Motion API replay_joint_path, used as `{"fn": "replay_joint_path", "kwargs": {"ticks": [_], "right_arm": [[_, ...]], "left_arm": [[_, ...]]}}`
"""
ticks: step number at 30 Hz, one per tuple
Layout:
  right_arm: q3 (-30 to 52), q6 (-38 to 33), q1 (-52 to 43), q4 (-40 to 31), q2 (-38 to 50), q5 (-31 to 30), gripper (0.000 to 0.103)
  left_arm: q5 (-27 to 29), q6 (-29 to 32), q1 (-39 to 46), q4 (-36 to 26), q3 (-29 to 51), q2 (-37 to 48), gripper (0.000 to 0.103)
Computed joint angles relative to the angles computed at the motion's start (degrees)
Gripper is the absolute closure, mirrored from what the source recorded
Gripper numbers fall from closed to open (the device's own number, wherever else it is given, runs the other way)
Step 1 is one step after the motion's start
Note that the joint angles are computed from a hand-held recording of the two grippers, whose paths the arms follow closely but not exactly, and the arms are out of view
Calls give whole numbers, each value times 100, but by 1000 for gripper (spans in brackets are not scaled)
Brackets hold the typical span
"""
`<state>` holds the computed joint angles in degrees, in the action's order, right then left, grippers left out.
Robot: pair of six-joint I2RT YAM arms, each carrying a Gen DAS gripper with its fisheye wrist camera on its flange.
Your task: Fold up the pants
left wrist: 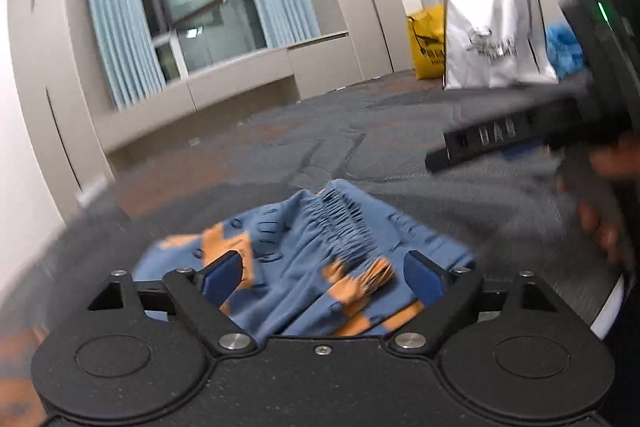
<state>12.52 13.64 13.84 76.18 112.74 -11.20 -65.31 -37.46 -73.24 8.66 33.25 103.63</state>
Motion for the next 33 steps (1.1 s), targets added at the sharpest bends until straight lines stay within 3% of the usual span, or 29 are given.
{"fn": "replay_joint_path", "kwargs": {"ticks": [3,6,11,17,19,21,23,28,33], "right_arm": [[-107,3,-46,526,162,-422,0],[14,-81,14,466,103,-1047,0],[495,-56,273,71,-4,-1891,2],[1237,-137,749,-1158,-105,-1840,40],[1431,-148,819,-1497,-44,-1750,62],[1527,-148,824,-1631,57,-1773,73],[1457,-112,791,-1482,86,-1811,80],[928,123,601,-712,-204,-1903,81],[656,-140,677,-1119,-707,-1424,80]], "left_arm": [[-5,-421,-73,-827,189,90,15],[114,-741,-136,-875,-61,-172,19],[301,-979,-59,-999,-358,-619,44],[673,-594,26,-255,-713,-867,79],[621,-658,5,-244,-669,-813,93],[565,-766,-3,-224,-699,-873,98],[537,-844,-30,-121,-805,-1041,99],[465,-629,-219,50,-873,-1297,99],[940,-429,-65,567,-878,-901,99]]}}
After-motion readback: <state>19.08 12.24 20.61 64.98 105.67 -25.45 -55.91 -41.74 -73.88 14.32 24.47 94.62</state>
